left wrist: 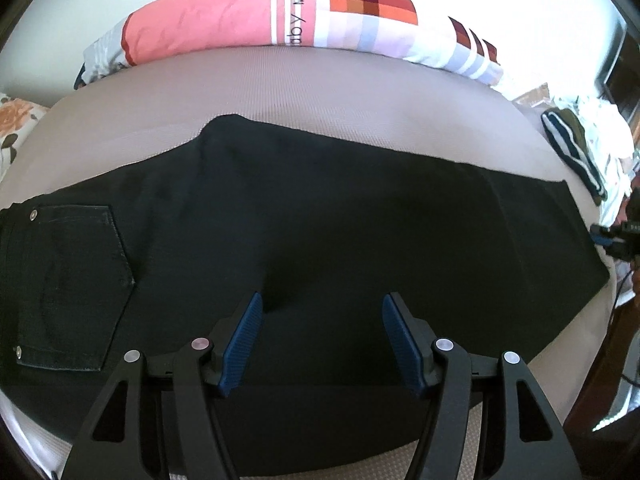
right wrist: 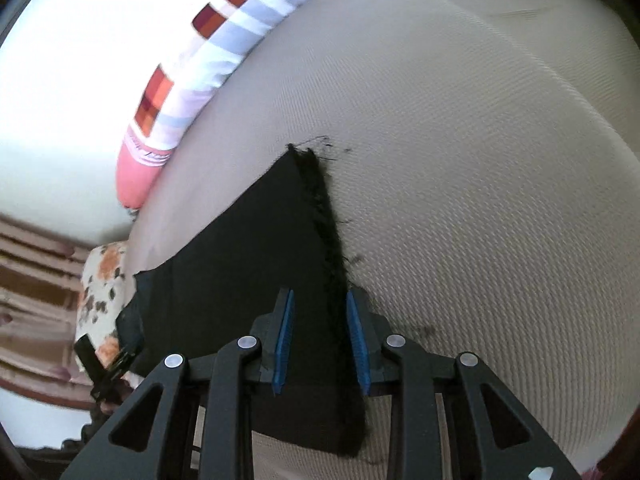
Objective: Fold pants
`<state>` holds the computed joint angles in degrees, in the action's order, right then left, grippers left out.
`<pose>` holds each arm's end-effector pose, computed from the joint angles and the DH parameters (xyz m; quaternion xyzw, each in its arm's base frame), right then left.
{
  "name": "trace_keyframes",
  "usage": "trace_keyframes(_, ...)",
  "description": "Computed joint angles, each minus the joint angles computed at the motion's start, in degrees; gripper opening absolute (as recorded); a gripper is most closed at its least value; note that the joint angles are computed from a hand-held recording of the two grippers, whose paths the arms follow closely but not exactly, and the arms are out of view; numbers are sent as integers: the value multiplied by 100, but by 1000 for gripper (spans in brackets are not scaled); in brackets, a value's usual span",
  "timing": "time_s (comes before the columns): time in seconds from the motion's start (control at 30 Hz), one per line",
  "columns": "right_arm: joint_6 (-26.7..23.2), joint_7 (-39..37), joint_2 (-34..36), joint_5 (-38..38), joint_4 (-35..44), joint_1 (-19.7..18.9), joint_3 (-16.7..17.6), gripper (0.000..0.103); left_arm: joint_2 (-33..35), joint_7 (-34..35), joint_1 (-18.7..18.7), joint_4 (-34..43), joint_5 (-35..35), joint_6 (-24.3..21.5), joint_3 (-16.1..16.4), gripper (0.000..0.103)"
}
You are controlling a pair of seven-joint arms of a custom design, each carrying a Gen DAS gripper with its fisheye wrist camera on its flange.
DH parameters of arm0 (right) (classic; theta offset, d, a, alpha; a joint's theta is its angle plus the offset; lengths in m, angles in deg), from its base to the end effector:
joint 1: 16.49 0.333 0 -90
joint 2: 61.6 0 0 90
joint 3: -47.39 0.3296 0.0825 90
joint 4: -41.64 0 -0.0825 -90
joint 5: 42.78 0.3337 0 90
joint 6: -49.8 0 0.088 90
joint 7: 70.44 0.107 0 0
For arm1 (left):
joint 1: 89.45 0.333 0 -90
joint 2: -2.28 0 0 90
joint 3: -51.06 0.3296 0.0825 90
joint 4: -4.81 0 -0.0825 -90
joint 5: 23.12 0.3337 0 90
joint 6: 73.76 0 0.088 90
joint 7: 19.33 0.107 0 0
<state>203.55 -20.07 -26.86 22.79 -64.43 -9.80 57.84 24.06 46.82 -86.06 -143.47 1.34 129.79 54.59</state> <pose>0.6097 0.1452 0.2564 -0.6424 0.6842 0.1204 0.3237 0.4620 0.0044 0.2506 -0.7068 0.6498 -0.2334 0.1543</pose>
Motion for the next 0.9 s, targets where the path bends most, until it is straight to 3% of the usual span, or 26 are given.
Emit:
trace_keyframes(0.1, -227, -215, 169, 75, 228, -112, 77, 19, 57, -57, -37, 64, -74, -97, 0, 63)
trace_keyframes(0.27, -269, -245, 429, 85, 575, -73, 126, 14, 145, 200, -508, 114, -472, -32, 316, 63)
trace_keyframes(0.4, 144, -46, 406, -81, 551, 185, 64, 9, 185, 432, -765, 100, -776, 52, 467, 64)
trace_keyframes(0.5, 446, 26, 228, 50, 352, 207, 171, 8, 178, 440, -608, 93, -731, 83, 350, 64)
trace_keyframes(0.67, 641, -166, -257, 564, 82, 329, 420, 7, 116, -78, 266, 110, -22, 143, -214, 64)
trace_keyframes(0.8, 832, -126, -497, 583, 102, 786, 483, 7, 10, -153, 340, -24, 138, 404, -134, 64)
trace_keyframes(0.9, 913, 349, -410, 259, 385, 1203, 433, 7, -125, -84, 426, -193, 239, 620, -75, 64)
